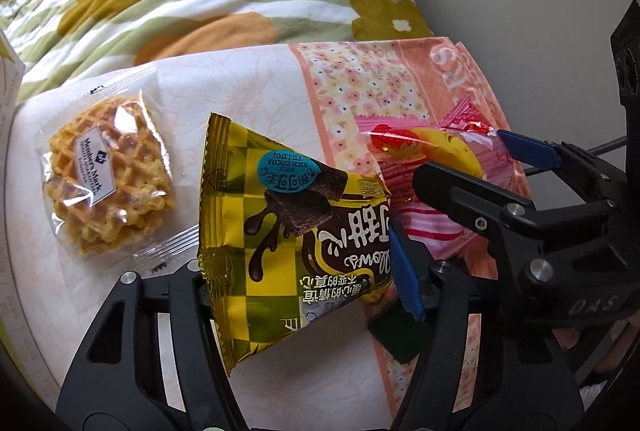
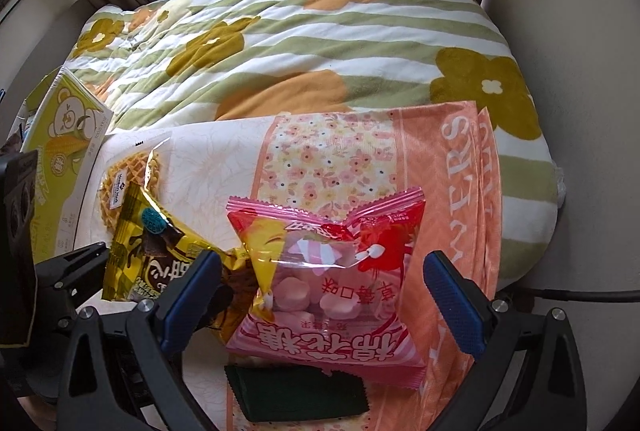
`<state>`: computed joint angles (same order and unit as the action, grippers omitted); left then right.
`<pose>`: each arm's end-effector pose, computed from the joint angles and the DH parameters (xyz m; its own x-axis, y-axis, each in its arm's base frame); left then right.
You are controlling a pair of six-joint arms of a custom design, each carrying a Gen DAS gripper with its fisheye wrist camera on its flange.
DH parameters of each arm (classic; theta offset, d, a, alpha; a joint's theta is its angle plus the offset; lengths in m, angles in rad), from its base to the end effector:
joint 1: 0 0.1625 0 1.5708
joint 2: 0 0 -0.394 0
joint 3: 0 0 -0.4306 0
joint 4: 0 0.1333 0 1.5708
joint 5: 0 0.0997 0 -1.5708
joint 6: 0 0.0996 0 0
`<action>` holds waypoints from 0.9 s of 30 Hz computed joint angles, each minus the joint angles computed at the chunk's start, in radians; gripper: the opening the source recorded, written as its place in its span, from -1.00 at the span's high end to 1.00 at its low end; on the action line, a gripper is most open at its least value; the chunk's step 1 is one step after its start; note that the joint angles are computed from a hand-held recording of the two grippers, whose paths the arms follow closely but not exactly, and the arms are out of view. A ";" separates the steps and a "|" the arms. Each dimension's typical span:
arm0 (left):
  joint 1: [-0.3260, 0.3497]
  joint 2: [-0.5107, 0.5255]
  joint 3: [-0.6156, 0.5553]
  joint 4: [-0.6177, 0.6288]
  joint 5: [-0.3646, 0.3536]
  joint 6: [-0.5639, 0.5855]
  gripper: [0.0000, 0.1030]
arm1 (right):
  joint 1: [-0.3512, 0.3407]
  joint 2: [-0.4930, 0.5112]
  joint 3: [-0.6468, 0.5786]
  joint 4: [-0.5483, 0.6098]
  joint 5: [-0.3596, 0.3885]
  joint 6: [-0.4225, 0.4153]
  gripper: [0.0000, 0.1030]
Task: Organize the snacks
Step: 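Grasp the yellow chocolate bag with the left tool while the right tool grasps the pink strawberry bag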
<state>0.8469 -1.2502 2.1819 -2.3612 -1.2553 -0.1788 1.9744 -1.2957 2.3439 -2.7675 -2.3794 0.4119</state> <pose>-0.1859 -0.4582 0.0830 -0.7890 0.5199 -0.3273 0.5237 0.8477 0.0840 0.2255 -0.3721 0.1153 -0.7759 0.2058 0.5963 -0.0849 0.9026 -0.4220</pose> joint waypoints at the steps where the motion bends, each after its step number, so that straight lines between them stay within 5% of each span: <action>1: 0.002 -0.004 -0.002 0.009 -0.001 -0.001 -0.14 | -0.003 -0.001 0.002 -0.003 0.005 0.002 -0.95; 12: 0.009 -0.078 0.024 0.085 0.015 -0.018 -0.14 | -0.034 -0.001 0.024 -0.011 0.046 0.032 -0.88; 16: 0.008 -0.096 0.034 0.091 0.021 -0.022 -0.14 | -0.040 0.003 0.025 -0.001 0.063 0.036 -0.50; 27: -0.018 -0.161 0.061 0.100 0.034 -0.045 -0.14 | -0.012 -0.016 0.043 -0.002 0.057 0.082 -0.20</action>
<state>0.8287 -1.4113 2.2430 -2.2611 -1.2210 -0.2241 1.9629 -1.3121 2.3872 -2.7693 -2.3229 0.4936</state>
